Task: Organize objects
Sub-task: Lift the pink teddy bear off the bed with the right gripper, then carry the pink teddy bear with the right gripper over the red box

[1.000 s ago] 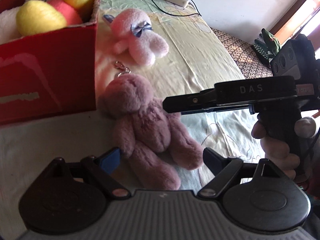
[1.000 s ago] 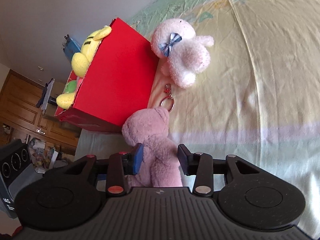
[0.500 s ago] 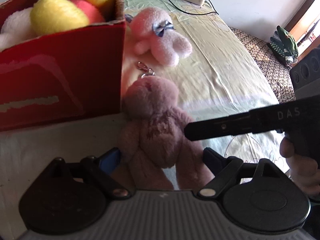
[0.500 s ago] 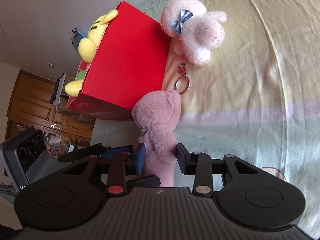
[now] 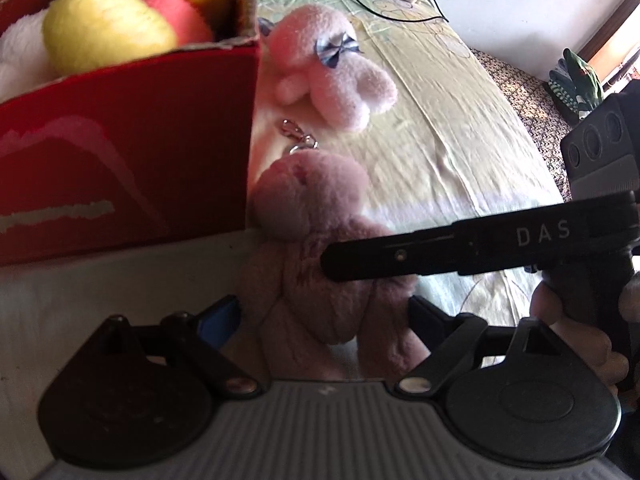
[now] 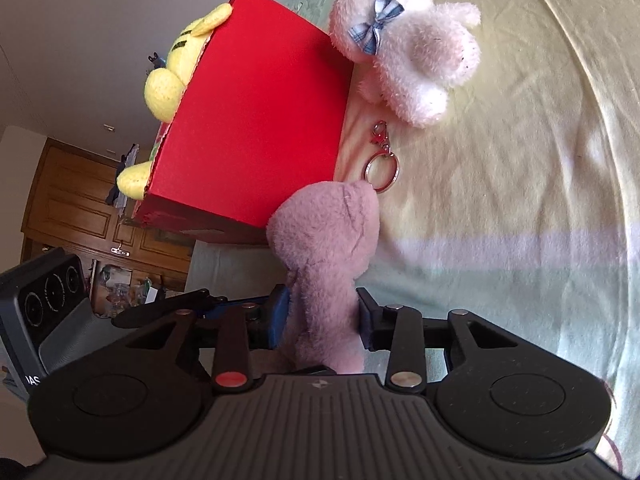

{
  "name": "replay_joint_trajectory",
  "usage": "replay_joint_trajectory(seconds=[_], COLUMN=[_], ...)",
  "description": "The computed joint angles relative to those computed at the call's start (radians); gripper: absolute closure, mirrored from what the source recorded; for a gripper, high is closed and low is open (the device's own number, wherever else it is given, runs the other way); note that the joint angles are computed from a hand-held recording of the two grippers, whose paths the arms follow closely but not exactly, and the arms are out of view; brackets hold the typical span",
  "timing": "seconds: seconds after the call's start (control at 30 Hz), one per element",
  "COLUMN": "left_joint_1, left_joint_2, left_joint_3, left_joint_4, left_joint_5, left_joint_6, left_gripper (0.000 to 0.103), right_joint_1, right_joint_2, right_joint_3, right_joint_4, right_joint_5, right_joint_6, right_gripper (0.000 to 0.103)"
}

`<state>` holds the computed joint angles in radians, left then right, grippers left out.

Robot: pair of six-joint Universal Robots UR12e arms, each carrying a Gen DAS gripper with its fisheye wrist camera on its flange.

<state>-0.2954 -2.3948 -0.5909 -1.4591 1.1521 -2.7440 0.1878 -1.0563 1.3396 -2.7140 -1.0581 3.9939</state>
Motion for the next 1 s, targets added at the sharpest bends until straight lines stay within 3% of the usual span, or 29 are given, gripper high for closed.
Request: replay_joint_trajectory(seconds=[0.27,0.6,0.77,1.0], left_joint_1=[-0.007,-0.023,-0.031,-0.03], left_joint_2=[0.003,0.0,0.011,0.033], left_joint_3=[0.003,0.021,0.009,-0.011], left_joint_4=[-0.002,0.001,0.055,0.159], left_joint_5=[-0.003,-0.075,-0.112,-0.142], left_joint_6=[0.003,0.085,0.118,0.081], left_gripper=[0.015,0.015,0.015,0.015], right_joint_1=[-0.006,0.003,0.01,0.022], right_joint_2=[-0.03,-0.117,-0.144,-0.136], right_joint_3=[0.027,0.105,0.125,0.092], right_joint_4=[-0.002,-0.037,-0.074,-0.13], right_joint_5=[0.011,-0.119,-0.192,-0.265], right_joint_6=[-0.017,-0.009,0.006,-0.049], right_gripper=[0.07,0.073,0.073,0.073])
